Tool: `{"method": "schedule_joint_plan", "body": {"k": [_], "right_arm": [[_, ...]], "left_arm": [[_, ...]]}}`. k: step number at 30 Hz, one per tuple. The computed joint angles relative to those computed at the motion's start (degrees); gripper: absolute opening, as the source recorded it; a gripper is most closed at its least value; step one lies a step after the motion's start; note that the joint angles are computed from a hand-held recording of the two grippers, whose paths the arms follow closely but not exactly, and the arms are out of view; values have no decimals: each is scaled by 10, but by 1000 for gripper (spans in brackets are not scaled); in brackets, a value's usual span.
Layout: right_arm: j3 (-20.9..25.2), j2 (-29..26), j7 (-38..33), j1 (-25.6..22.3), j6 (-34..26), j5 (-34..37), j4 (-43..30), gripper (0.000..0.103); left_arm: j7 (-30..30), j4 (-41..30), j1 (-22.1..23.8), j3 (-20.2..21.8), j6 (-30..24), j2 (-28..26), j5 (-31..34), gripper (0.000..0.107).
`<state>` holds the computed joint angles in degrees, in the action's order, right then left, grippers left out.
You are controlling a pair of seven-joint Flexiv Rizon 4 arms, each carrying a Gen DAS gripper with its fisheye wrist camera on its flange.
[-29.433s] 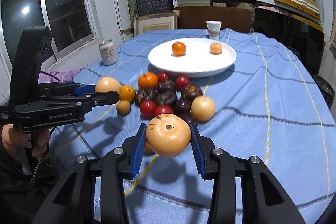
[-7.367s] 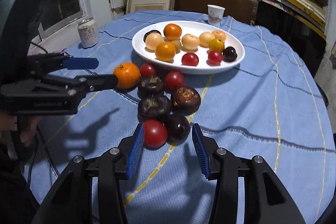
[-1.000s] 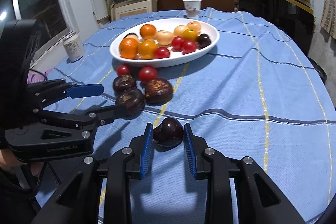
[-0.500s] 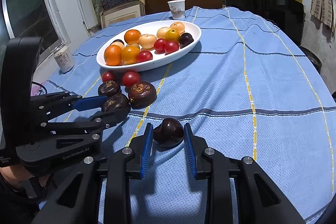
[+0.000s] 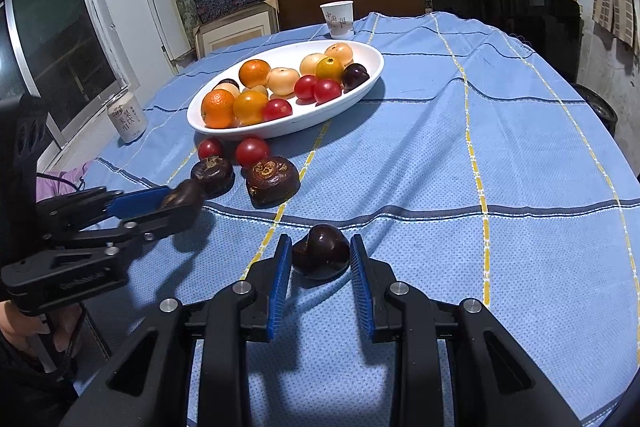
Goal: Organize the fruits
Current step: 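Grasp a dark brown fruit with the right tool while the left tool grasps a small dark fruit, then grasp a large dark brown fruit with the left tool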
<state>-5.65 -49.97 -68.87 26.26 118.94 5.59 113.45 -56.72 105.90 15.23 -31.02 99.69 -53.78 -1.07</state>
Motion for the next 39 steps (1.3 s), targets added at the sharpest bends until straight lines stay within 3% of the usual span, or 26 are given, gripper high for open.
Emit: {"method": "schedule_joint_plan", "body": {"k": [22, 33, 35, 39], "right_arm": [[-19, 12, -15, 23, -6, 14, 3, 30], [-44, 31, -40, 37, -26, 8, -14, 30], [-21, 38, -44, 11, -53, -21, -20, 31], [-18, 21, -44, 8, -66, -38, -26, 37]], "left_arm": [[-19, 29, 63, -28, 25, 13, 34, 40], [-15, -3, 46, -21, 20, 18, 28, 40], [-15, -6, 50, -26, 16, 17, 26, 40], [-12, -6, 55, -28, 11, 10, 23, 40]]}}
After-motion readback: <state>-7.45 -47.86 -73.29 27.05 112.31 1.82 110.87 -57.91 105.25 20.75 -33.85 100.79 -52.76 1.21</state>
